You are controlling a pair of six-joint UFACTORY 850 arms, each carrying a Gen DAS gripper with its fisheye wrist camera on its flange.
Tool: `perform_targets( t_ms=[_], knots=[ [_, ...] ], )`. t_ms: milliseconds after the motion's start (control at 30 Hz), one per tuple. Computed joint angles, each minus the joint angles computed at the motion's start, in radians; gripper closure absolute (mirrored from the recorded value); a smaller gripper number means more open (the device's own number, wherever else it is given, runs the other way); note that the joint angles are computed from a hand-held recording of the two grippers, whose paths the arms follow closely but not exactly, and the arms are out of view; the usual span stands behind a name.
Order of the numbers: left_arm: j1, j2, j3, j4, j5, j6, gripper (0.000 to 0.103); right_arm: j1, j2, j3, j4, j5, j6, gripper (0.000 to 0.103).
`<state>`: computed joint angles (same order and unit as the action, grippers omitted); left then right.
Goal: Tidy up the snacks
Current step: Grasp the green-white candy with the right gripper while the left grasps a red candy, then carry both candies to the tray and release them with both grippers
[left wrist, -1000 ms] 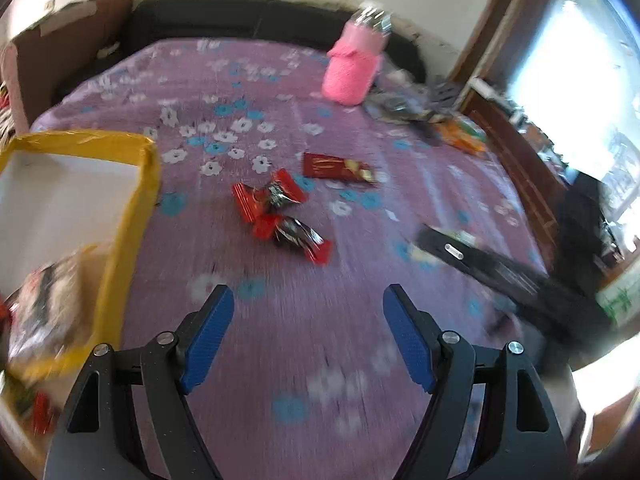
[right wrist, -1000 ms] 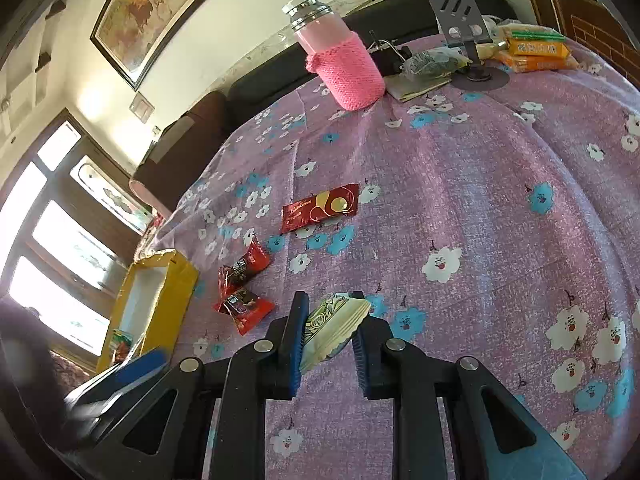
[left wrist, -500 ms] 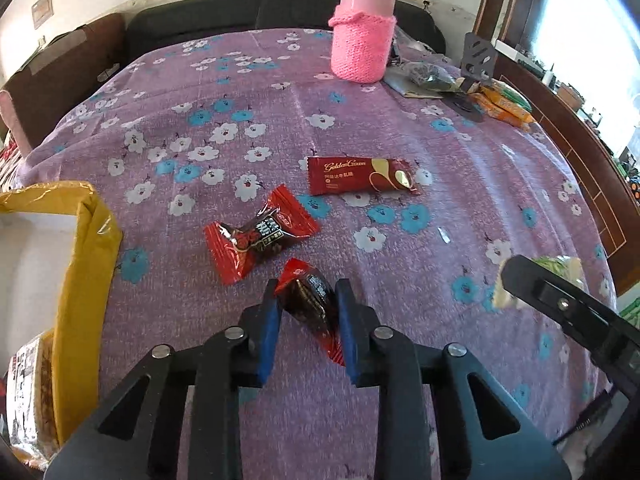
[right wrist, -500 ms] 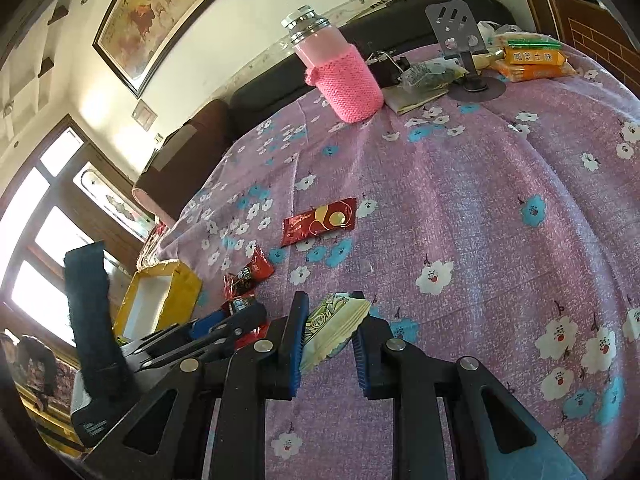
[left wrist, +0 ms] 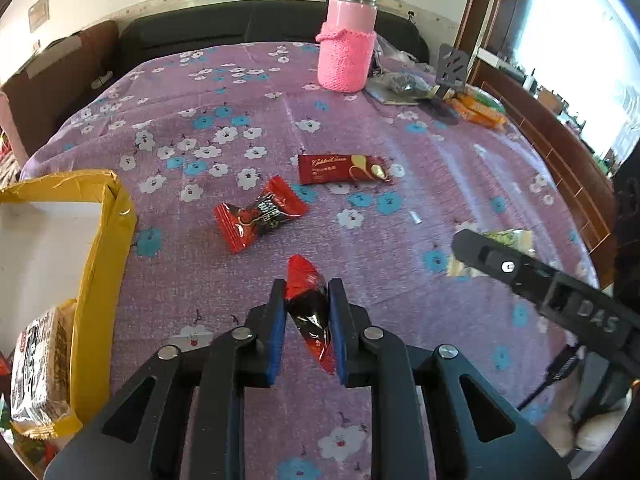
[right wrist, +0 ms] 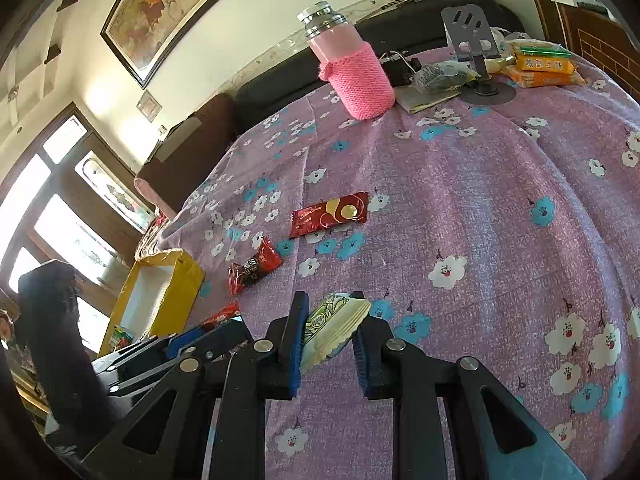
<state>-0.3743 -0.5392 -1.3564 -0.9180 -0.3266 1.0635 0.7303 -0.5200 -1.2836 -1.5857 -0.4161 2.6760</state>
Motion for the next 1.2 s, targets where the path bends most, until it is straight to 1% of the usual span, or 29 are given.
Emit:
perform_targets(
  t_ms=[100,167,200,267,300,367,500,600,700,800,900,1000,1067,1100,1200],
  knots=[
    [-0.009,-0.032,-0.027,0.112,0.000,-0.113,0.080,0.000,0.001,0.001,-0.006,0.003,0.008,0.082],
    [-0.010,-0.032,-0.019,0.062,0.018,-0.064,0.079,0.000,0.000,0.001,-0.008,0.004,0.008,0.082],
    [-0.013,-0.034,-0.020,0.066,0.026,-0.067,0.079,-0.001,-0.001,0.000,-0.007,0.007,0.006,0.081],
    [-0.012,-0.033,-0.021,0.059,0.015,-0.068,0.084,-0.003,-0.002,0.000,-0.006,0.012,0.006,0.082],
    [-0.009,-0.030,-0.018,0.030,0.009,-0.044,0.090,-0.003,-0.003,0.000,-0.006,0.012,0.006,0.082],
    [-0.004,-0.017,-0.003,-0.020,0.006,0.000,0.090,-0.004,-0.002,0.002,-0.019,0.015,0.020,0.081],
    [0.031,0.031,0.040,-0.197,-0.047,0.134,0.090,-0.003,-0.006,-0.002,-0.011,0.012,0.006,0.081],
    [0.081,0.092,0.096,-0.308,-0.115,0.219,0.090,0.003,-0.015,-0.015,0.021,0.005,-0.038,0.081],
    [0.139,0.160,0.161,-0.402,-0.158,0.302,0.090,0.011,-0.024,-0.032,0.062,-0.012,-0.098,0.081],
    [0.201,0.219,0.214,-0.475,-0.192,0.361,0.090,0.023,-0.040,-0.058,0.111,-0.040,-0.176,0.081],
    [0.279,0.282,0.278,-0.588,-0.205,0.466,0.090,0.036,-0.059,-0.088,0.172,-0.071,-0.264,0.082],
    [0.353,0.314,0.320,-0.666,-0.231,0.533,0.090,0.054,-0.086,-0.131,0.228,-0.111,-0.359,0.082],
    [0.393,0.323,0.338,-0.698,-0.242,0.565,0.090,0.070,-0.103,-0.164,0.277,-0.153,-0.429,0.082],
    [0.420,0.323,0.343,-0.702,-0.245,0.572,0.090,0.079,-0.108,-0.181,0.303,-0.159,-0.462,0.082],
    [0.475,0.308,0.343,-0.701,-0.250,0.574,0.090,0.111,-0.112,-0.214,0.321,-0.143,-0.491,0.082]
  ],
)
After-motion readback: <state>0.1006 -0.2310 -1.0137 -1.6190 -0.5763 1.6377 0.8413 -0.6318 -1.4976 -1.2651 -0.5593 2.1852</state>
